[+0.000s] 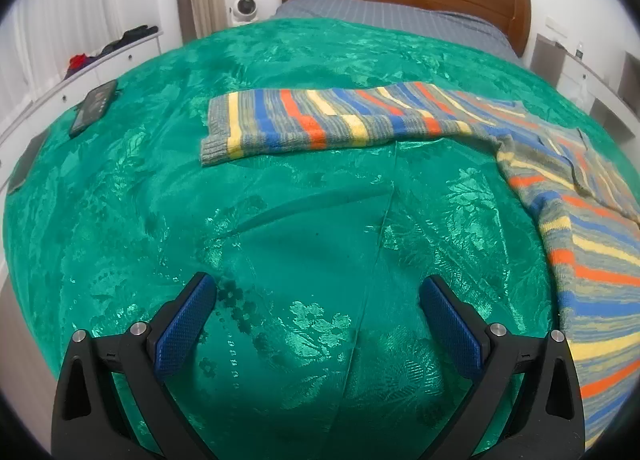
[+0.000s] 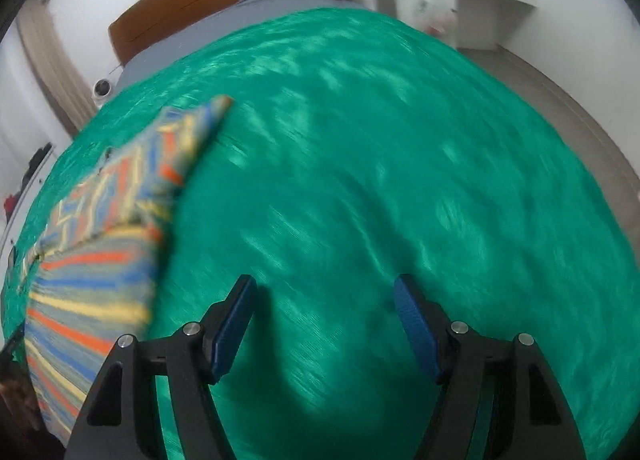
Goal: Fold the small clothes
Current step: 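Lay the sweater edge down and open the right tool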
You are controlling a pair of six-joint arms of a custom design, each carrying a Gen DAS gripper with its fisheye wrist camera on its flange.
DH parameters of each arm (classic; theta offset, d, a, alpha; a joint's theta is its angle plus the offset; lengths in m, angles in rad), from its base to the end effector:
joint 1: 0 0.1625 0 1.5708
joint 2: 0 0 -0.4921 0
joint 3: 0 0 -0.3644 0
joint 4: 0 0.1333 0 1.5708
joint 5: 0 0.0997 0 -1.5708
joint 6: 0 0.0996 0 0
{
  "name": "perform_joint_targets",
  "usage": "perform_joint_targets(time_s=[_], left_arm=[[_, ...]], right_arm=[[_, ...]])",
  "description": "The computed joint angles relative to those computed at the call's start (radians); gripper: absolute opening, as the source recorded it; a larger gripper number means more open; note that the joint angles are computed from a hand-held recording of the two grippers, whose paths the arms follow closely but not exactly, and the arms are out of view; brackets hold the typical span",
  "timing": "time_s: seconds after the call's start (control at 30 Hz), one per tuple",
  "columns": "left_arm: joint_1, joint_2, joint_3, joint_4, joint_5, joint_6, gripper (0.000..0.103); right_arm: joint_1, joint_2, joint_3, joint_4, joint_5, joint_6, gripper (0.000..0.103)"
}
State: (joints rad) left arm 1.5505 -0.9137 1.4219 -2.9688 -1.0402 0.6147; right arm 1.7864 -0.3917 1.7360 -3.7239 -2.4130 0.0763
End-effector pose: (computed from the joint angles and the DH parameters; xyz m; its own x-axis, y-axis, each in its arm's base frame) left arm 0.1685 -0.7520 0.3982 -0.7036 0.0562 -0.7083 0.5124 0.7308 -0.4510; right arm 0.1974 -0.6257 0.0216 -0.7749 0.4351 0.4584 -0.0889 0.6431 -0.7606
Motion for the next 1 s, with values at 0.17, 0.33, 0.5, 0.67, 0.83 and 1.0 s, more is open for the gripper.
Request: perform_joint_targets(time_s=[0.17,0.33,0.5,0.67,0.83,1.0], left_arm=[[-0.002,0.0,0.012,-0.02,0.007,0.017,0.103],[-0.004,0.001,0.022,-0.039,0.014,0.031,0.103],[-0.006,0.008,0.031,-0.068,0.025,0.049,0.103],[-0.005,0.009,0.035,-0.074,0.024,0.048,0.103],[-0.005,0.011,0.035,-0.082,0.026,0.054,0.103],[-0.005,0.011,0.036,-0.083,0.027,0.054,0.103]], right_arm=[[0.002,0.059,-0.009,-0.209,0.004,-0.165,0.076],[-0.004,0.118,-0.079,-0.272,0.013,-0.277,0.085],[-0.013,0.11,-0.042,-0.315,0.044,-0.276,0.086],[-0.013,0.114,-0.042,-0.326,0.043,-0.285,0.086],[-0.009,0.114,-0.037,-0.333,0.032,-0.292,0.086],[-0.008,0.118,-0.047,-0.327,0.023,-0.297,0.086]])
